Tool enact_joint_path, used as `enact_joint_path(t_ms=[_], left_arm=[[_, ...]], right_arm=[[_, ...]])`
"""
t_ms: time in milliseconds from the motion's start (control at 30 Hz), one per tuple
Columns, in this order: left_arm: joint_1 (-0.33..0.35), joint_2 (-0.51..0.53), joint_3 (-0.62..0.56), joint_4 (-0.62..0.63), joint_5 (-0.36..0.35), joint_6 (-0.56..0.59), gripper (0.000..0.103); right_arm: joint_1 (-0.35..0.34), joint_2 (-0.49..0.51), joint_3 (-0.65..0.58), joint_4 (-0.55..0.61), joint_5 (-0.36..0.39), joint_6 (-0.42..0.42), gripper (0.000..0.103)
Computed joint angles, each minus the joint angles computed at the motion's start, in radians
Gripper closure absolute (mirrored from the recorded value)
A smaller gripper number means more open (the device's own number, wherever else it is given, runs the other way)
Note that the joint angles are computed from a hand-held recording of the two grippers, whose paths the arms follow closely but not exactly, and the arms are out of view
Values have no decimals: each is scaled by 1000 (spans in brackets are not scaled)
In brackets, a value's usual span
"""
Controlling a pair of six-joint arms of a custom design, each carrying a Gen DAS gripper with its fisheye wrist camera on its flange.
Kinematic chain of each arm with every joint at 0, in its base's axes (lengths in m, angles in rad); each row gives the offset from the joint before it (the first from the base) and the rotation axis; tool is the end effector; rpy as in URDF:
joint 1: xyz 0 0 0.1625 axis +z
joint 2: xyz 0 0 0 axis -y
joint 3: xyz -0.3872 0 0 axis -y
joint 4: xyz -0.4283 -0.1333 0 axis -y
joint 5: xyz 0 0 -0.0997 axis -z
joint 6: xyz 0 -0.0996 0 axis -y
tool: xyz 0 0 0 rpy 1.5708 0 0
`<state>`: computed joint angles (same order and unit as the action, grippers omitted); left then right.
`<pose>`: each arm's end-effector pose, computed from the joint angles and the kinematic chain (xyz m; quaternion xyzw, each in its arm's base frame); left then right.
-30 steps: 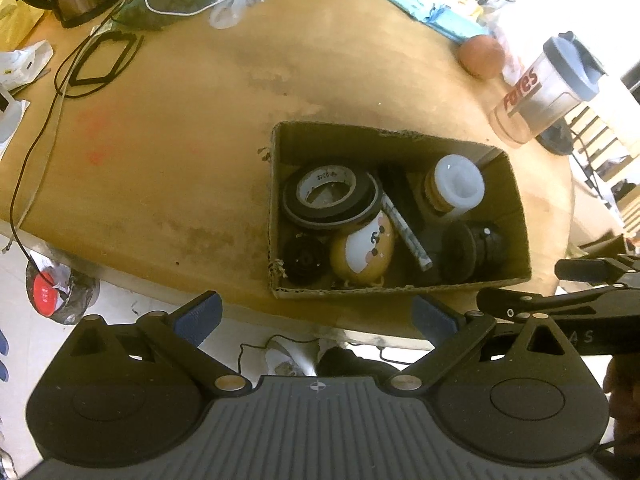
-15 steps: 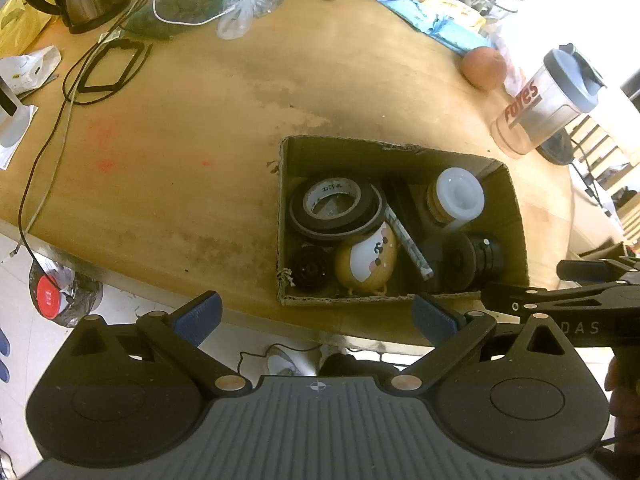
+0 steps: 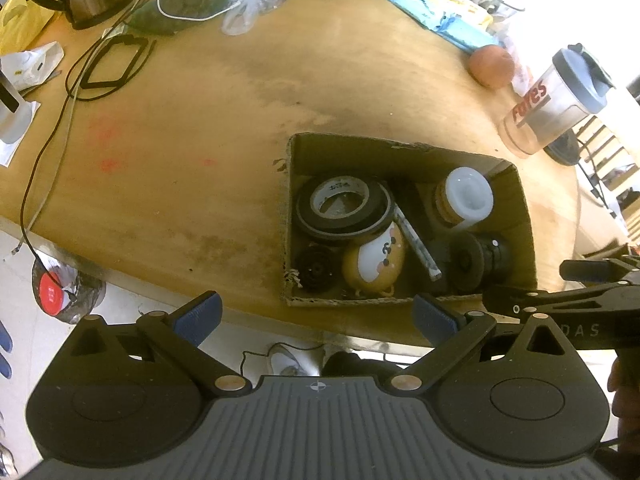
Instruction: Organize rigid objects
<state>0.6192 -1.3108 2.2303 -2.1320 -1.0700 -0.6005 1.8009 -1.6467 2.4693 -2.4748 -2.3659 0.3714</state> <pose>-0.2385 -0.3924 0.0793 0.2100 0.9309 -0.0476 0.2949 0.1443 -0.3432 0.1733 -0.0807 -0.9178 0.1504 0.3584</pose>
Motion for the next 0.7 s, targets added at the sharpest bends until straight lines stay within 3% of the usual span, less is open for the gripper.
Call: enact_joint_path(t_ms=[700], left_arm=[[18,3,-3,1,4,5,0]], right_arm=[[-5,48,-26,36,-16,23,0]])
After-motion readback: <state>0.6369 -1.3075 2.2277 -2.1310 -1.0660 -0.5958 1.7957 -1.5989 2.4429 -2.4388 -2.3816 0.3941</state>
